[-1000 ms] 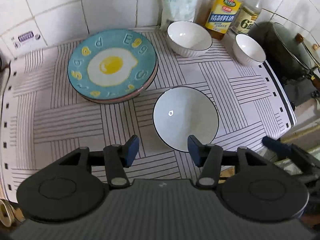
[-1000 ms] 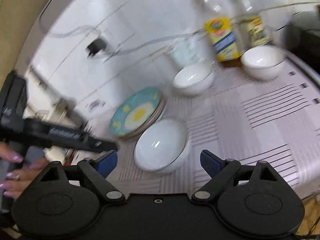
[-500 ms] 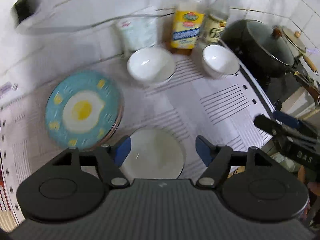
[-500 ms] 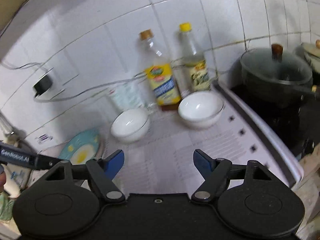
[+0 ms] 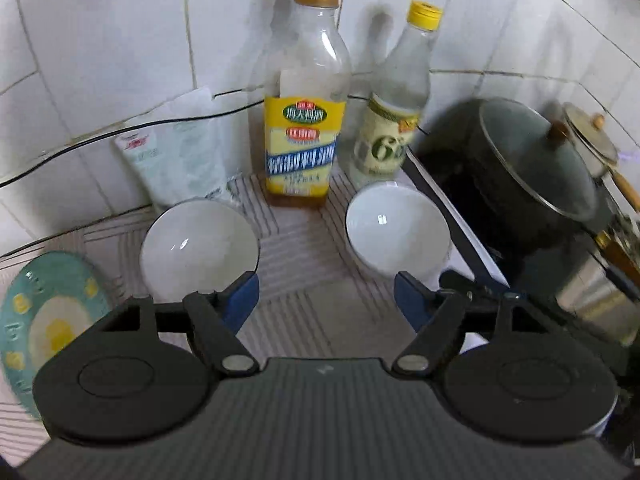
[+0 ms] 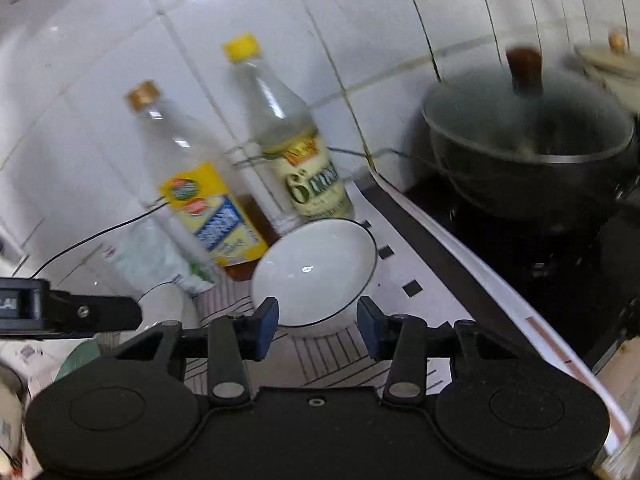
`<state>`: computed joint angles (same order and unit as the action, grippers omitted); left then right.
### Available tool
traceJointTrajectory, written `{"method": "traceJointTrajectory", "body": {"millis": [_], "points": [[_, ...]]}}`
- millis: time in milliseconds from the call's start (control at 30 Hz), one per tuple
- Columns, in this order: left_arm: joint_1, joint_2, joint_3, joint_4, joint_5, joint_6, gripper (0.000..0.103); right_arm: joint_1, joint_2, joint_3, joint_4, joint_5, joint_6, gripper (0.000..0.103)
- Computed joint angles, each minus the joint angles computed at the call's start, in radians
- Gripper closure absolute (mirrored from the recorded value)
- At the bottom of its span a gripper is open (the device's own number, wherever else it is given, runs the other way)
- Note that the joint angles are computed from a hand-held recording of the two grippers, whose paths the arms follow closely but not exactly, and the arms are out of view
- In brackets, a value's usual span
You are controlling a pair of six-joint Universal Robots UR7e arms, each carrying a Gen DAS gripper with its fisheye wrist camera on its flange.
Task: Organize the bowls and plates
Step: 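Move the left gripper to the white bowl by the bottles and grasp its rim, then lift the second bowl with the left gripper and carry it over the first bowl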
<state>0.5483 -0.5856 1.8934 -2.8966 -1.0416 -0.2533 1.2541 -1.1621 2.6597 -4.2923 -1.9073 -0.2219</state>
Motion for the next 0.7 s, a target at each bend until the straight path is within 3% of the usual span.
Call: {"method": "traceJointTrajectory", "body": {"millis": [100, 200, 233, 300, 367, 533, 633, 700], "points": [[0.012, 0.083, -0.058, -0.023, 0.046, 0.005, 0.029, -0.064, -0.018, -0.029, 0.082, 0.056, 0.004, 0.054], [0.031, 0.138, -0.112, -0.004, 0.047, -0.006, 0.029, -0.101, -0.009, -0.055, 0.106, 0.078, 0.02, 0.054], [0.033, 0.146, -0.121, 0.005, 0.045, -0.012, 0.029, -0.112, -0.01, -0.065, 0.122, 0.086, 0.035, 0.057], [0.038, 0.163, -0.141, 0.023, 0.03, -0.014, 0.03, -0.108, -0.001, -0.085, 0.129, 0.054, 0.026, 0.082], [0.045, 0.179, -0.164, 0.049, 0.018, -0.006, 0.033, -0.111, -0.004, -0.091, 0.133, 0.045, -0.001, 0.085], [0.074, 0.218, -0.223, 0.117, -0.033, -0.031, 0.043, -0.154, -0.065, -0.08, 0.22, 0.113, 0.069, 0.086], [0.076, 0.235, -0.242, 0.116, -0.039, -0.022, 0.062, -0.162, -0.06, -0.086, 0.224, 0.123, 0.097, 0.085], [0.062, 0.258, -0.24, 0.062, -0.006, 0.061, 0.077, -0.163, -0.056, -0.099, 0.235, 0.12, 0.118, 0.083]]}}
